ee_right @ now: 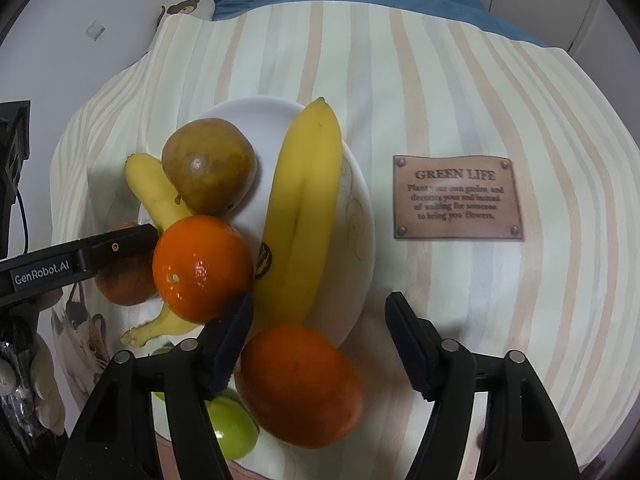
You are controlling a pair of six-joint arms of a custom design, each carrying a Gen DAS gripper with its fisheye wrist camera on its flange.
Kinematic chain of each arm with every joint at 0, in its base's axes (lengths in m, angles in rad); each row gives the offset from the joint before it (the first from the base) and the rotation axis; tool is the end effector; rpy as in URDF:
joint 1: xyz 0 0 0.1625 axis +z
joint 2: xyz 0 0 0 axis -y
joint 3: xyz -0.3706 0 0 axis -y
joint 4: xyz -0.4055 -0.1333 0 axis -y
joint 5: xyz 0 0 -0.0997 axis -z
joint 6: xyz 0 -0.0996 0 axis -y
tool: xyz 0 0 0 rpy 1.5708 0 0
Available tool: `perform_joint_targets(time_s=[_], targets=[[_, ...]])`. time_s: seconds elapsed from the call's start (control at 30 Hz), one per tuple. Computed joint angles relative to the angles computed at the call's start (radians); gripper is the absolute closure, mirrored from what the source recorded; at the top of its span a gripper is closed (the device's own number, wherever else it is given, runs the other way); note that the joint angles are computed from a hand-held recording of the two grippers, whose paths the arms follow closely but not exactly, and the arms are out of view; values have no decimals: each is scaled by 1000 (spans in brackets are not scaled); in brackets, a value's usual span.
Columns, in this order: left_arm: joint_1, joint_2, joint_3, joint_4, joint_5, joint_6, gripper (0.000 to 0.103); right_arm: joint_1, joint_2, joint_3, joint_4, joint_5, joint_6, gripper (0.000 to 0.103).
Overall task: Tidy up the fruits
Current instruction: 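Release the apple on the plate with the left gripper while the right gripper lowers the orange onto it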
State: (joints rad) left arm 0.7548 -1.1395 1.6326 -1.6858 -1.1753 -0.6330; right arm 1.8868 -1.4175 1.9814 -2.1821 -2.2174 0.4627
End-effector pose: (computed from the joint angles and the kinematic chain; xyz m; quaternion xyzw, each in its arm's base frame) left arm -0.2982 -0.5162 0.1850 0.1248 0.9556 0.0101 0.2666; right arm 0.2259 -0.4550 0.2373 -0.0770 -0.9448 0.1414 0.2853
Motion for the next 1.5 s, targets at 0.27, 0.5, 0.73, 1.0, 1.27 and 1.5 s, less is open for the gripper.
perform_joint_targets(time_s=[0.27, 0.5, 0.73, 1.0, 1.27, 1.5], targets=[[-116, -118, 111, 10, 144, -9, 29, 54, -143, 122, 38, 76, 71, 26], [-163, -205, 214, 98, 145, -89, 27, 79, -104, 230, -31, 95, 92, 36], [-180, -227, 228, 122, 141, -88, 8, 119, -164, 223, -20, 74, 127, 37], [-169, -144, 149, 17, 241, -2, 6, 135, -150, 96, -108, 4, 54, 37], [-137, -51, 100, -36, 273, 102, 6, 80, 10, -56, -166, -14, -51, 37], [-117, -15, 79, -28, 242, 124, 6, 42, 62, -78, -174, 2, -75, 36]])
